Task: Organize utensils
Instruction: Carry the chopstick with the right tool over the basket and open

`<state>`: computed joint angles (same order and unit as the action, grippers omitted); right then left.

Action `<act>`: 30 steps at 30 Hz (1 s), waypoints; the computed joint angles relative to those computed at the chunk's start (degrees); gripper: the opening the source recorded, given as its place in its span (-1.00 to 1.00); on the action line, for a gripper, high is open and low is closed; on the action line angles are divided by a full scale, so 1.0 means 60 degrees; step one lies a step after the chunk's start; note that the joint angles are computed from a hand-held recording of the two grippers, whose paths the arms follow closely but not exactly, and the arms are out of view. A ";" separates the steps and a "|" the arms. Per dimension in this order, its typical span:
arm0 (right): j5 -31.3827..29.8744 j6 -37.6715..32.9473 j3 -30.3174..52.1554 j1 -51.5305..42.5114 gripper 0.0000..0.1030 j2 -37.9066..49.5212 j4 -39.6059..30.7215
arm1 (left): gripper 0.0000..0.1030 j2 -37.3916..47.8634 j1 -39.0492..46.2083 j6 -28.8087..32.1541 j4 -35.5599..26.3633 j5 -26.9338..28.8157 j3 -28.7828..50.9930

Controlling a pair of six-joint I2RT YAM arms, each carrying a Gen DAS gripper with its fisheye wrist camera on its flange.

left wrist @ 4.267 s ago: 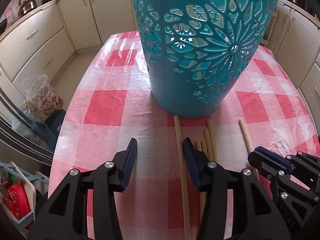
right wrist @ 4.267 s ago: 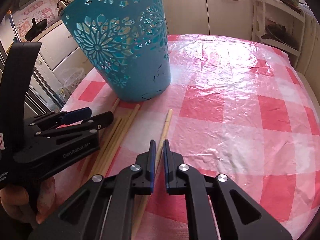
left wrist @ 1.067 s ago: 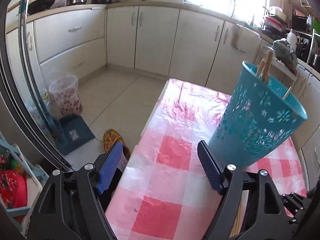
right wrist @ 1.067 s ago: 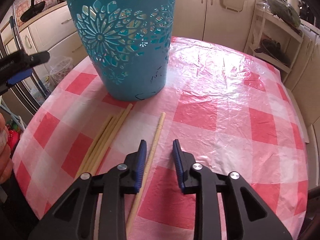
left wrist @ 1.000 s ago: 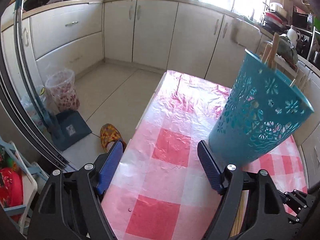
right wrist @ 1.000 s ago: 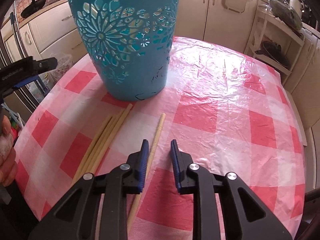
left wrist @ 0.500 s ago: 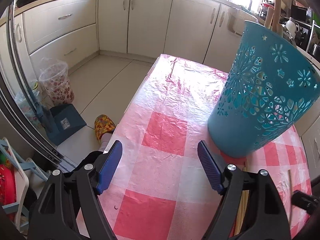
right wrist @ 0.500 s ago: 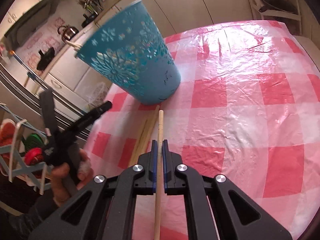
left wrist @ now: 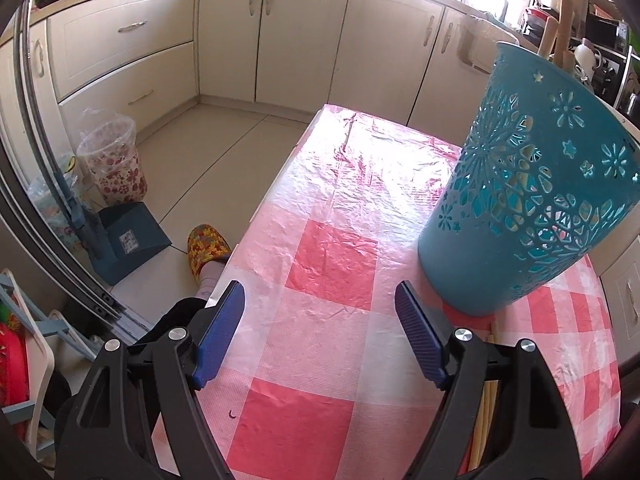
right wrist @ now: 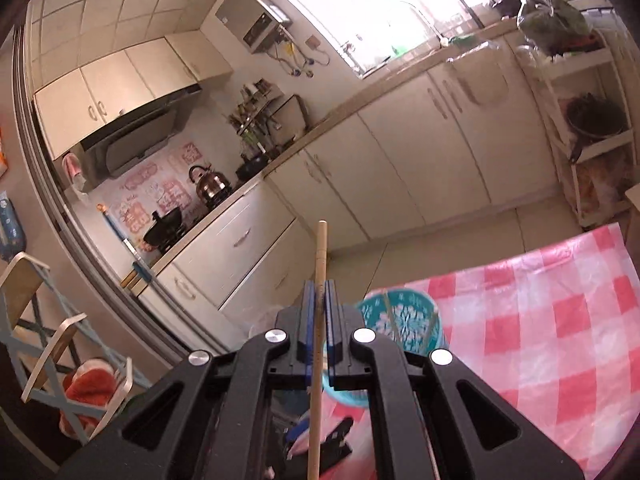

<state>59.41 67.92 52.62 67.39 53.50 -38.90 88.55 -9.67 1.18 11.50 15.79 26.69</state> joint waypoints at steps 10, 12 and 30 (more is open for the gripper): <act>-0.1115 -0.1047 -0.1029 -0.2639 -0.88 0.1221 0.1942 | 0.46 0.0153 0.0093 -0.0022 0.0116 0.0246 0.0028; -0.1178 -0.0848 -0.1151 -0.2326 -0.88 0.1244 0.1599 | 0.46 0.0193 0.0095 -0.0059 0.0128 0.0255 0.0048; -0.0934 -0.0943 0.1046 0.0343 -0.20 0.4639 -0.1093 | 0.49 0.0073 -0.0219 -0.0142 0.0222 -0.0260 -0.0065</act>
